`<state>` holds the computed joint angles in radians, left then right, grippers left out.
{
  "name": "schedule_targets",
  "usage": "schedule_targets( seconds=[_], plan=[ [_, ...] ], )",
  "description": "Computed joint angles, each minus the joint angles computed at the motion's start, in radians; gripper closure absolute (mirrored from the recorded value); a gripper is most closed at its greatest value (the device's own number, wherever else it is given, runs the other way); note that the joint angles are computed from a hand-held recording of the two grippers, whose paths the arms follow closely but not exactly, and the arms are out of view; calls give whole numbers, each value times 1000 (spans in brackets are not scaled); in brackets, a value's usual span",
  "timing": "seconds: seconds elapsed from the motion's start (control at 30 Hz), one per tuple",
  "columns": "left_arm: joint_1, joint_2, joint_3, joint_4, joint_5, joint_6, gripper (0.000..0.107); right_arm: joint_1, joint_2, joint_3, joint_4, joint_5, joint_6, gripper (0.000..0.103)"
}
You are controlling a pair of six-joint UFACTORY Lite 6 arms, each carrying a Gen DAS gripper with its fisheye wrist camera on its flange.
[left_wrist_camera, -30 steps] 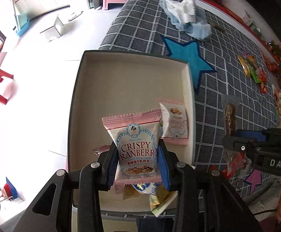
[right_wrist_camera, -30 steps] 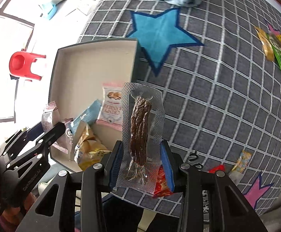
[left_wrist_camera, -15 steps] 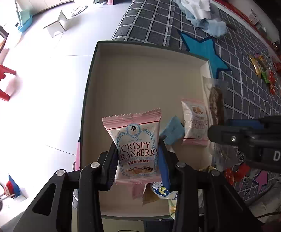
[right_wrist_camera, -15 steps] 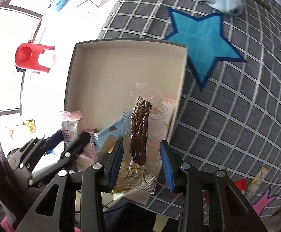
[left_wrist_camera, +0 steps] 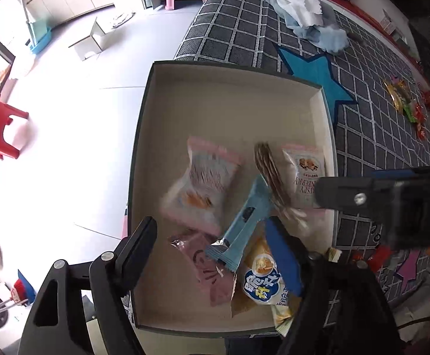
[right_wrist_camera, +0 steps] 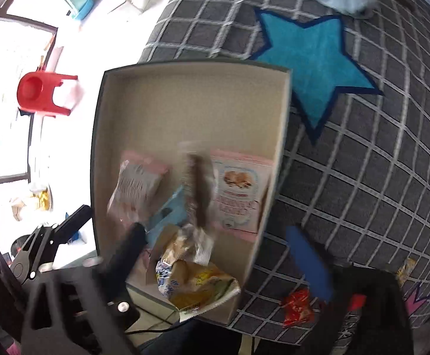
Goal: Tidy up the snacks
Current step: 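Carry both packets over the beige box and open both tools to drop them, then move both tools back to the snacks on the bed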
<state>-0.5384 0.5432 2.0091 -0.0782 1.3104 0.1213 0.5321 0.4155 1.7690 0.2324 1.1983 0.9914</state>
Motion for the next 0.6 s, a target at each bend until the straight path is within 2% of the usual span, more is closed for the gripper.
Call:
schedule_targets(
  seconds=[0.2, 0.33, 0.47, 0.6],
  plan=[
    [-17, -22, -28, 6, 14, -8, 28, -33, -245, -328, 3, -20, 61, 1],
    [-42, -55, -66, 3, 12, -10, 28, -65, -518, -643, 20, -29, 168, 1],
    [-85, -71, -81, 0, 17, -16, 28, -45, -736, -856, 20, 44, 274, 1],
    [-146, -76, -66, -9, 29, -17, 28, 19, -873, -978, 25, 87, 369, 1]
  ],
)
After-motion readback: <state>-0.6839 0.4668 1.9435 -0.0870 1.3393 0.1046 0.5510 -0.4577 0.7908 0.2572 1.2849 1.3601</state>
